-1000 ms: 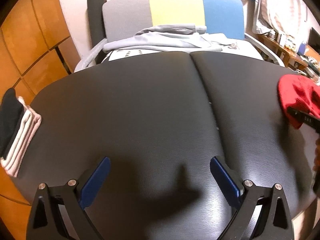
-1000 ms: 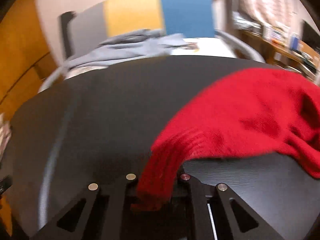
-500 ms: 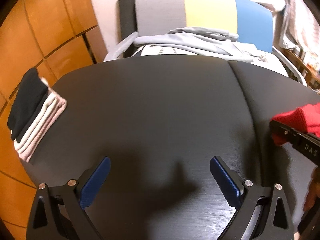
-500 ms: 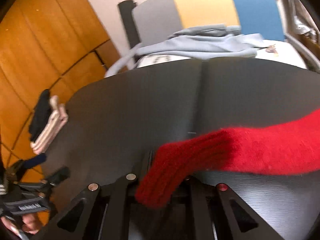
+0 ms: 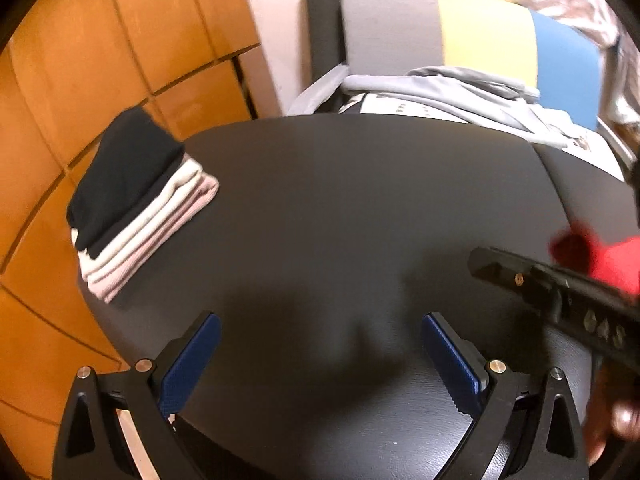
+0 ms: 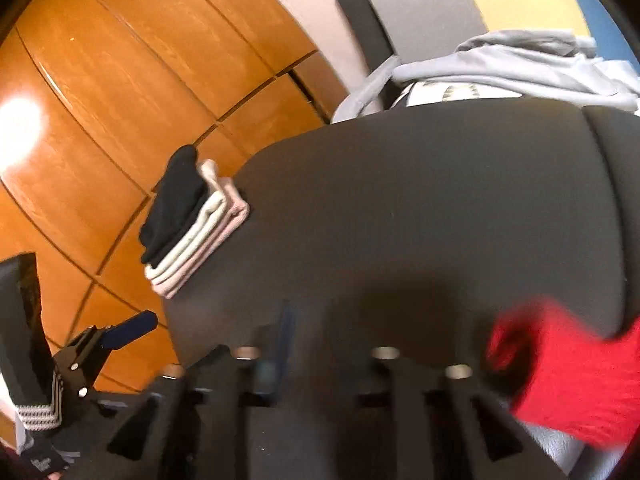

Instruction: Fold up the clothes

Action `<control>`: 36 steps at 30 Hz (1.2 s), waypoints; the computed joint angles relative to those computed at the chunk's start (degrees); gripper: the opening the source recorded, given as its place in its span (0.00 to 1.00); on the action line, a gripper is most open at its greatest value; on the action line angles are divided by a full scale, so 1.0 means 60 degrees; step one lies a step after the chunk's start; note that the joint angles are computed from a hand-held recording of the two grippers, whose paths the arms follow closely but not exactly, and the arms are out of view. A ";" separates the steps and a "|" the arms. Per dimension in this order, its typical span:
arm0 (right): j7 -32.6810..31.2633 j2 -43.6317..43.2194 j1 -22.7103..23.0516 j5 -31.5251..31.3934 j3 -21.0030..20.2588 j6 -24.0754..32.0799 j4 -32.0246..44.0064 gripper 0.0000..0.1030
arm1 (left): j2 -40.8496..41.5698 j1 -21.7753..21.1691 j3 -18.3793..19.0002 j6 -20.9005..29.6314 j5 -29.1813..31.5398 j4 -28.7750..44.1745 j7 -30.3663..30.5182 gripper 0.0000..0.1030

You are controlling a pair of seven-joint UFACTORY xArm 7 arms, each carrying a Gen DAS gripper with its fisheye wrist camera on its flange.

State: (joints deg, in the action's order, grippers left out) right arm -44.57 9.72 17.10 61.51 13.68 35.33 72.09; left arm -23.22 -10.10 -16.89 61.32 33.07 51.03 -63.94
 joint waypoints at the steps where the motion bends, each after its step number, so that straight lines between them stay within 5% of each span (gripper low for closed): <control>1: 0.0017 -0.0283 -0.0082 0.0003 -0.0090 -0.0141 -0.0305 0.29 | 0.0068 -0.0006 0.0044 -0.0100 -0.0059 0.0018 0.0007 0.98; 6: -0.0425 -0.2510 -0.0934 0.0064 -0.1344 -0.1268 -0.2536 0.41 | 0.1040 -0.0183 -0.0061 -0.1021 0.0257 0.0586 0.0113 0.98; 10: 0.1694 -0.3460 -0.2215 -0.2645 -0.2472 -0.2173 -0.3541 0.51 | 0.3125 -0.0939 -0.0360 -0.1637 0.1206 0.2259 0.0795 0.98; 12: 0.3006 -0.3583 -0.3078 -0.4303 -0.2880 -0.2405 -0.3753 0.64 | 0.4192 -0.1432 -0.0432 -0.1958 0.1713 0.3242 0.1281 0.99; 15: 0.4160 -0.3296 -0.3955 -0.6164 -0.3326 -0.2011 -0.3587 0.66 | 0.5649 -0.2133 -0.0414 -0.2525 0.2174 0.4557 0.2131 1.00; 19: 0.3584 -0.2751 -0.4382 -0.6934 -0.3751 -0.1381 -0.3362 0.66 | 0.7571 -0.3319 -0.0039 -0.1691 0.3042 0.6471 0.3078 1.00; 23: 0.3258 -0.2924 -0.4533 -0.8005 -0.3534 -0.2700 -0.4188 0.66 | 0.7841 -0.4251 0.0951 -0.1945 0.4717 0.6548 0.2090 1.00; 25: 0.2786 -0.3051 -0.4407 -0.7560 -0.3722 -0.3071 -0.4442 0.64 | 0.7890 -0.4358 0.1182 -0.2157 0.4579 0.6587 0.2138 1.00; 26: 0.2391 -0.3108 -0.4266 -0.7050 -0.3905 -0.3111 -0.4498 0.53 | 0.7904 -0.4394 0.1270 -0.2280 0.4417 0.6620 0.2139 0.99; 27: 0.2021 -0.3200 -0.4156 -0.6544 -0.4094 -0.2960 -0.4496 0.31 | 0.7878 -0.4339 0.1305 -0.2506 0.4089 0.6604 0.2259 0.90; 29: 0.1722 -0.3430 -0.4053 -0.5720 -0.4308 -0.2422 -0.4443 0.13 | 0.7807 -0.4185 0.1272 -0.2983 0.3280 0.6465 0.2791 0.46; 30: 0.1860 -0.3588 -0.3925 -0.5190 -0.4297 -0.2086 -0.4448 0.07 | 0.7780 -0.4113 0.1241 -0.3194 0.2869 0.6391 0.3093 0.13; 31: 0.2004 -0.3752 -0.3753 -0.4593 -0.4287 -0.1779 -0.4473 0.06 | 0.7797 -0.4198 0.1292 -0.3123 0.2705 0.6414 0.3312 0.06; 36: 0.1667 -0.4935 -0.3563 -0.2639 -0.4786 -0.0253 -0.4917 0.01 | 0.7275 -0.4270 0.1765 -0.3505 0.1799 0.5953 0.3468 0.03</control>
